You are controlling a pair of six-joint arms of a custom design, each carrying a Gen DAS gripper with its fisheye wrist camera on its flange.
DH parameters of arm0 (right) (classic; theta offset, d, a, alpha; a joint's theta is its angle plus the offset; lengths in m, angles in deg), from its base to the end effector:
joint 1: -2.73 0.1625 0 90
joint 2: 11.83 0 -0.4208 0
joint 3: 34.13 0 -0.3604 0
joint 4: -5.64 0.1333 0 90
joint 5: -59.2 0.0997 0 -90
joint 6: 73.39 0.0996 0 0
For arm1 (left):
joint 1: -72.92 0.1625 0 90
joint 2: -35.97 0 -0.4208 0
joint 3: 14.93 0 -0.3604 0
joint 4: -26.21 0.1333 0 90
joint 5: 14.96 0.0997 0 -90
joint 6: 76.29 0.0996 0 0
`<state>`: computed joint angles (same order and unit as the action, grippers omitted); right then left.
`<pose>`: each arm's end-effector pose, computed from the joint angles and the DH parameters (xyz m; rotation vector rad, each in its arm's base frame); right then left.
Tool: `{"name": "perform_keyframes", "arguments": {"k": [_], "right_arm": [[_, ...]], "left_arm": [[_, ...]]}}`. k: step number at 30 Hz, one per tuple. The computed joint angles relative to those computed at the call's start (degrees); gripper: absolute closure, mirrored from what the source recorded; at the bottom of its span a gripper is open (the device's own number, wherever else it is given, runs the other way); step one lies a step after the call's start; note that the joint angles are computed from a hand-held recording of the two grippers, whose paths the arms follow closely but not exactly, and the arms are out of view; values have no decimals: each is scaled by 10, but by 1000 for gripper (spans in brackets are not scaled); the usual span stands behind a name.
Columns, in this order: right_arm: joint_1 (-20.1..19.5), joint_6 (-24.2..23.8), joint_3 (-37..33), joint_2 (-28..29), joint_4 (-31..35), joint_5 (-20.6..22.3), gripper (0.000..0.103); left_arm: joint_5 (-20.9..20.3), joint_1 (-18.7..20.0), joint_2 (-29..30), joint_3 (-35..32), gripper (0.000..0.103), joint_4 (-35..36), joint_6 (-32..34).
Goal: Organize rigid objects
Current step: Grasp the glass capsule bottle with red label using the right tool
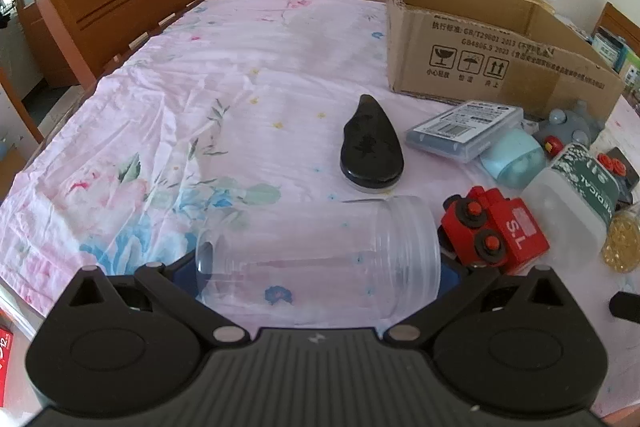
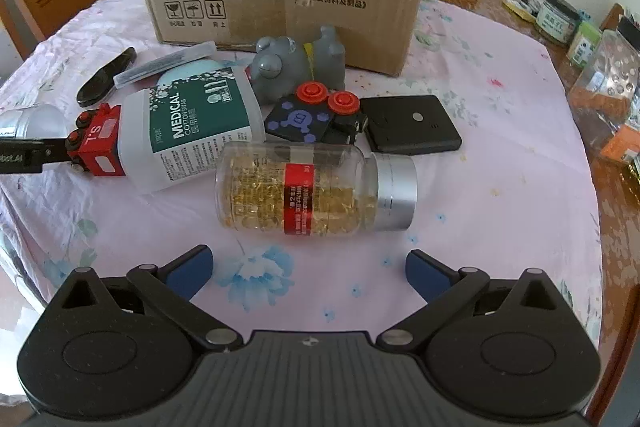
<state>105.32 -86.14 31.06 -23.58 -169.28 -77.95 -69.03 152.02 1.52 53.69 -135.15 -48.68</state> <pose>0.2217 -0.7160 -0.0470 0.2232 -2.2530 0.6319 0.0420 -0.7957 0.1941 0.5339 2.3073 -0.6728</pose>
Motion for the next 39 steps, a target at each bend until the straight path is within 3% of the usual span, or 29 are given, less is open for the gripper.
{"name": "perform_keyframes", "arguments": {"k": [5,14,19,22,36,39], "right_arm": [[0,-19,13,4,-47,3,0],[-2,-32,15,8,-69,7,0],[1,5,1,2,-19,1,0],[1,-1,0,-1,-27,13,0],[2,-27,-75,31,-11,-10,0],[4,-29,-93,39,2,-19,0]], "left_arm": [[1,0,0,3,0,-7,1],[23,-8,-13,24,1,-12,-23],[26,-12,-19,33,1,-25,-23],[26,-14,-18,31,1,-23,-21],[30,-20,-17,26,4,-10,-28],[34,-21,-18,24,9,-3,-31]]}}
